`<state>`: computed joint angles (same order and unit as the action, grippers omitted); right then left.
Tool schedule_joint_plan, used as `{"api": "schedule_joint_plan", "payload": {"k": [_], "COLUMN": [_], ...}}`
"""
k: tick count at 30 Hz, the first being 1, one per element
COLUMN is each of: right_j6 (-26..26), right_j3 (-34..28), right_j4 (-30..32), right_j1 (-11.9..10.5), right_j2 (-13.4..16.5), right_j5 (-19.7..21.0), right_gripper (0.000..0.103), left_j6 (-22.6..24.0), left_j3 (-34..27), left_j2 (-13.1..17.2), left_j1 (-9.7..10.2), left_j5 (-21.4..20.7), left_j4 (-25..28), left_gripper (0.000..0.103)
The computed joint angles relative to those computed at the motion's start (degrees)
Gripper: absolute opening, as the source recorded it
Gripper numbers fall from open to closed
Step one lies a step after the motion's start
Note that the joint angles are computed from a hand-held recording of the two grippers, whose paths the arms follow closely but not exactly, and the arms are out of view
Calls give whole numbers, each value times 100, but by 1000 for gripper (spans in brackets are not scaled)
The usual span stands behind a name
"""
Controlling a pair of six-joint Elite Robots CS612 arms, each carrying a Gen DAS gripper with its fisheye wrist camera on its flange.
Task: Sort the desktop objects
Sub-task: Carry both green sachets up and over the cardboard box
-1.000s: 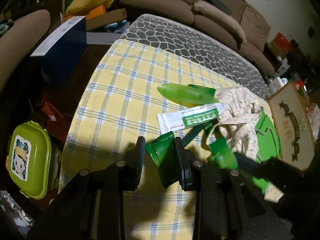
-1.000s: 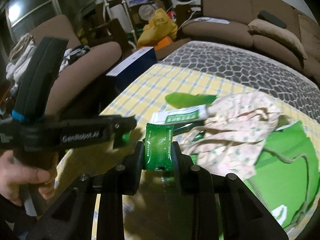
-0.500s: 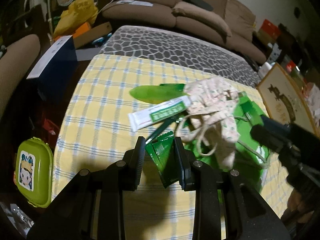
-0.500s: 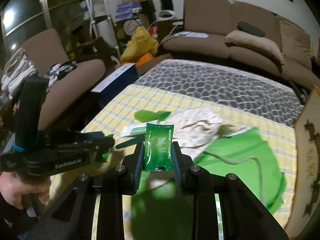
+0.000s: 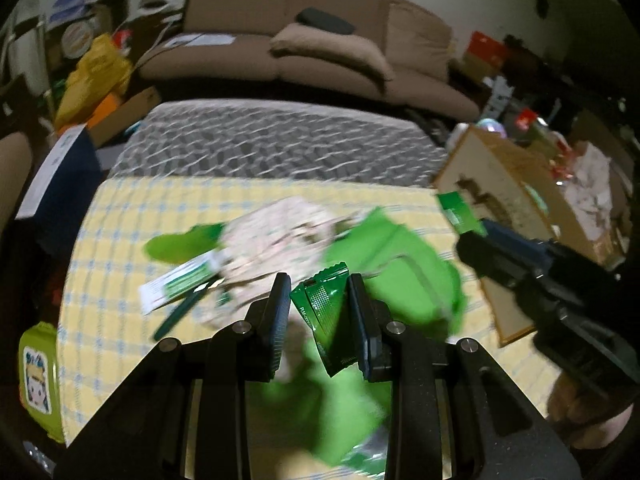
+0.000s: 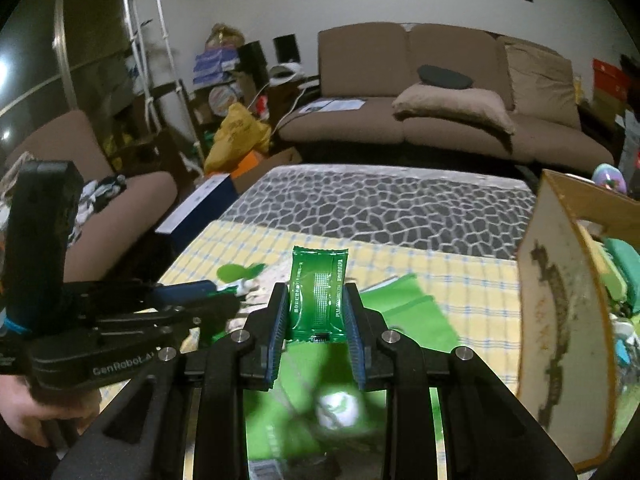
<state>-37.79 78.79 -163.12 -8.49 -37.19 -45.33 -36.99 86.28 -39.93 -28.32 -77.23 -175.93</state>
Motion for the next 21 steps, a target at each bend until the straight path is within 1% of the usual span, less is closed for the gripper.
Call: {"api": "schedule_joint_plan", "payload": {"k": [5,13,21], "right_j6": [215,582,876], "right_j3": [-92,-234,-346], "right_j4": [-67,-314,-475], "right_j1": [-151,-373,-570], "right_j2": [9,57,100], "right_j5": [27,-95,-147], "right_gripper": [27,27,27], "left_j6": [238,476,677], "left_j3": [-470,-1100,-1580], "left_j2": [129,328,517], "left_j1": [-132,-302,-439], "left_j5": [-22,-11,-21], "left_j4": [264,665,972], "left_gripper": [26,26,26]}}
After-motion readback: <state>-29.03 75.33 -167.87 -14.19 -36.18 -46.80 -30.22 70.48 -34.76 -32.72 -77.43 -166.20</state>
